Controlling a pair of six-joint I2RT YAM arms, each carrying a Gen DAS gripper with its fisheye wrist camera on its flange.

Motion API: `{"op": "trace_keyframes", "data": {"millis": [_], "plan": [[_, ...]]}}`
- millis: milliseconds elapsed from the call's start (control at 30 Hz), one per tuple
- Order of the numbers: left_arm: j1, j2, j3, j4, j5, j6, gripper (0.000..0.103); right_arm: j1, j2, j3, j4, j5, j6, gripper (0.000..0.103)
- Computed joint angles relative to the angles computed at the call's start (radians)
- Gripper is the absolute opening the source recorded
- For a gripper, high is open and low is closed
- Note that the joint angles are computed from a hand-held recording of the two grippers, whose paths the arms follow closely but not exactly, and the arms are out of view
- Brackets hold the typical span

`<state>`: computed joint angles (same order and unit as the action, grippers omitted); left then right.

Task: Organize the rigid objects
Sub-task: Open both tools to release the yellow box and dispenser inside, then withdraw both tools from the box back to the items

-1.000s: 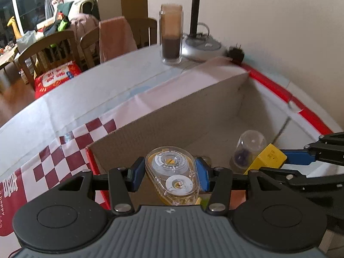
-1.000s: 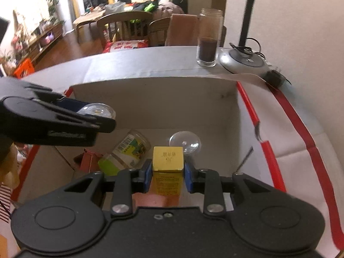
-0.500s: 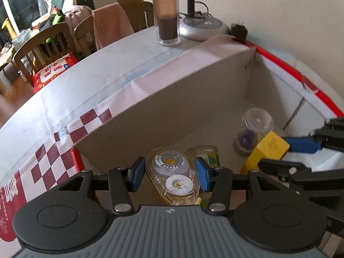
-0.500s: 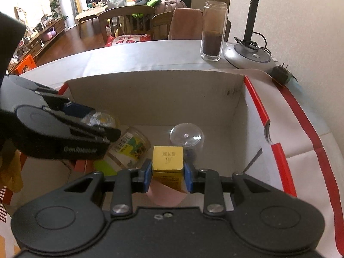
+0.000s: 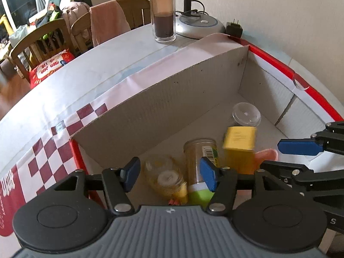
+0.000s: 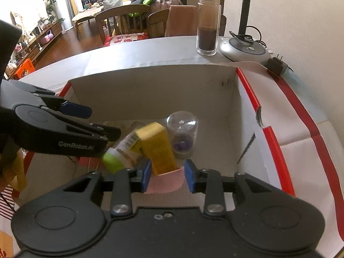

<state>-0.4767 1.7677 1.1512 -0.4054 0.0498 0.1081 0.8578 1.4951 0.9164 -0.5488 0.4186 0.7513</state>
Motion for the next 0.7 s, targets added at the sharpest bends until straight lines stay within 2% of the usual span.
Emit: {"op": "trace_keyframes", "data": {"millis": [267, 533, 700], "plan": [[0.035, -0.094, -0.068, 0.015, 0.041, -0.020, 0.060, 0.046, -0.025, 0.017, -0.046, 0.035, 0.028, 0.034], [0.098, -0.275, -0.179, 0.037, 0.090, -0.015, 0.060, 0.140, -0.032, 0.066, -0.107, 0.123, 0.087, 0.035], [0.166, -0.397, -0.230, 0.014, 0.160, 0.011, 0.060, 0.197, -0.026, 0.113, -0.149, 0.178, 0.127, 0.036]]}}
